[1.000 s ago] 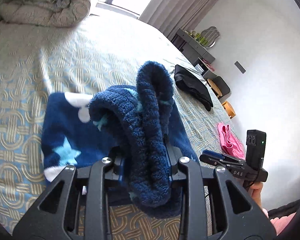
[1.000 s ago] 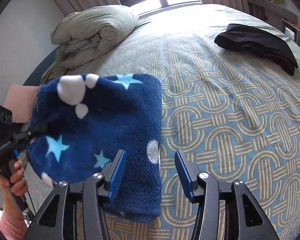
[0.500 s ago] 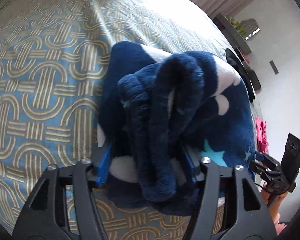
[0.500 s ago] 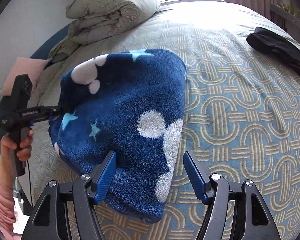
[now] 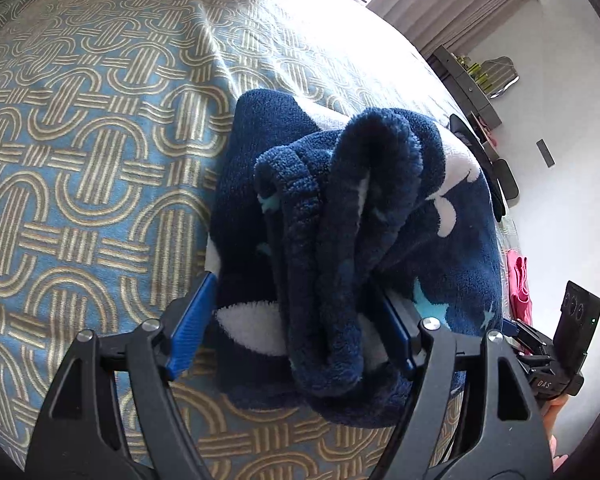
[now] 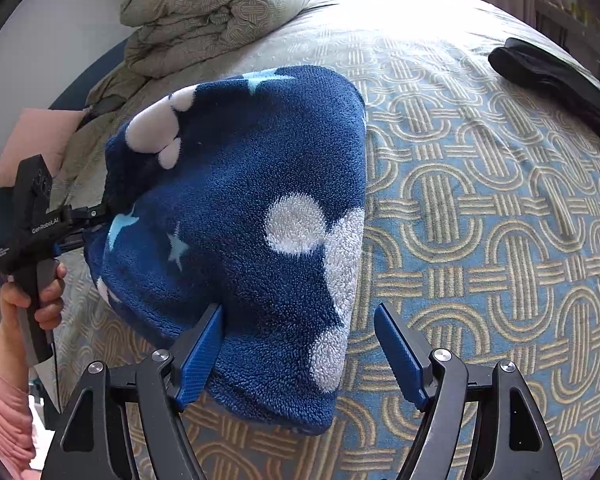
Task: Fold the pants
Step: 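Carry the folded navy pants with both grippers toward the folded pink pants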
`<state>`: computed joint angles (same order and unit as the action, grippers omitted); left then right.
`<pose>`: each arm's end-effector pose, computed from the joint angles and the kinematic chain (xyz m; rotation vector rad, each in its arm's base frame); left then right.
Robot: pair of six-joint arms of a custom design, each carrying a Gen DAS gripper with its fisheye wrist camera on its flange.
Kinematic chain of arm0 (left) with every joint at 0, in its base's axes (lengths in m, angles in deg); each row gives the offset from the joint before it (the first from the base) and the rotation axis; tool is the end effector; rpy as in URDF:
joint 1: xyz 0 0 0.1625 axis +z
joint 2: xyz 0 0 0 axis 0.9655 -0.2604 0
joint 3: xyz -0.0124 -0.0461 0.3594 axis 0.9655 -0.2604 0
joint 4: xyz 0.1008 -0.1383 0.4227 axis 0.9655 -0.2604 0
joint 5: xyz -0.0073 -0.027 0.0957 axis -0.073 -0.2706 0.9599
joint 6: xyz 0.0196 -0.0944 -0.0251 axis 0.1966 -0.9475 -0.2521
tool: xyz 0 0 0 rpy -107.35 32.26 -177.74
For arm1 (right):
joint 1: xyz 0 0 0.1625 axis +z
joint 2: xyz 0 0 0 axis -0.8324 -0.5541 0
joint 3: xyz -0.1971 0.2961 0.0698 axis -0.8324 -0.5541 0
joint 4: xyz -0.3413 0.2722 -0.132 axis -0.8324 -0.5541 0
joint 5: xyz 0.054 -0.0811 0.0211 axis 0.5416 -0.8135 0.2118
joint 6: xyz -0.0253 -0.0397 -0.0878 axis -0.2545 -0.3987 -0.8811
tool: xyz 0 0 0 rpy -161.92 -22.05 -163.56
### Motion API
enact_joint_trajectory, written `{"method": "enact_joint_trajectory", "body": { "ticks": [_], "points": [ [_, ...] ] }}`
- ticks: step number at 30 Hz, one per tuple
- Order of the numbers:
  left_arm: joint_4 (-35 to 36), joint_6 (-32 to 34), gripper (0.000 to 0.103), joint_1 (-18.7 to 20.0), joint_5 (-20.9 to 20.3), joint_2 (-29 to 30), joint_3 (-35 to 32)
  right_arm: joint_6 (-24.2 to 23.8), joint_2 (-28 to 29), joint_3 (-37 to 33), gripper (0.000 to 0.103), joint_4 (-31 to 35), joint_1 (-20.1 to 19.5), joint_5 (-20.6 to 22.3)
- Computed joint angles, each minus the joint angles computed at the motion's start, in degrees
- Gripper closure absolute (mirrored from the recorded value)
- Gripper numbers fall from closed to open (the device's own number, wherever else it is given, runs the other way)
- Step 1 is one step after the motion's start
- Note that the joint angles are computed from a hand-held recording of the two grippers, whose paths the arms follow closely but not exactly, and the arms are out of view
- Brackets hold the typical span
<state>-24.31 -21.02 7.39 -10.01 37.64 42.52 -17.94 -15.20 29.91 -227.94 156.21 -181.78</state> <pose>0.0497 -0.8306 0.3239 0.2568 2.8269 -0.4548 0.2263 -0.7912 0.0430 0.2694 -2.6188 0.5027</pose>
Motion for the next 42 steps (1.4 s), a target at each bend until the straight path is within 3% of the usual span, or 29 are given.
{"method": "enact_joint_trajectory", "body": {
  "ticks": [15, 23, 28, 34, 42],
  "points": [
    [3.0, -2.7, 0.02, 1.6, -3.4, 1.4, -2.3, 0.9, 0.2, -0.7, 0.025, 1.3, -0.2, 0.5],
    [6.6, -2.2, 0.02, 1.7, -4.8, 3.1, -5.4, -1.3, 1.9, -5.5, 0.024, 4.7, 0.7, -1.3],
    [9.2, -2.5, 0.019, 2.5, -6.9, 5.1, -9.1, -0.4, 3.9, -12.0, 0.024, 9.1, -0.9, 4.7],
    [12.3, -3.1, 0.015, 3.1, -8.1, 7.9, -13.4, 5.1, 13.4, -30.1, 0.024, 23.6, -4.9, 15.8],
    [16.0, -1.9, 0.013, 3.4, -9.7, 11.8, -19.9, 7.5, 18.3, -37.6, 0.019, 28.6, -6.8, 24.4]
  ]
}}
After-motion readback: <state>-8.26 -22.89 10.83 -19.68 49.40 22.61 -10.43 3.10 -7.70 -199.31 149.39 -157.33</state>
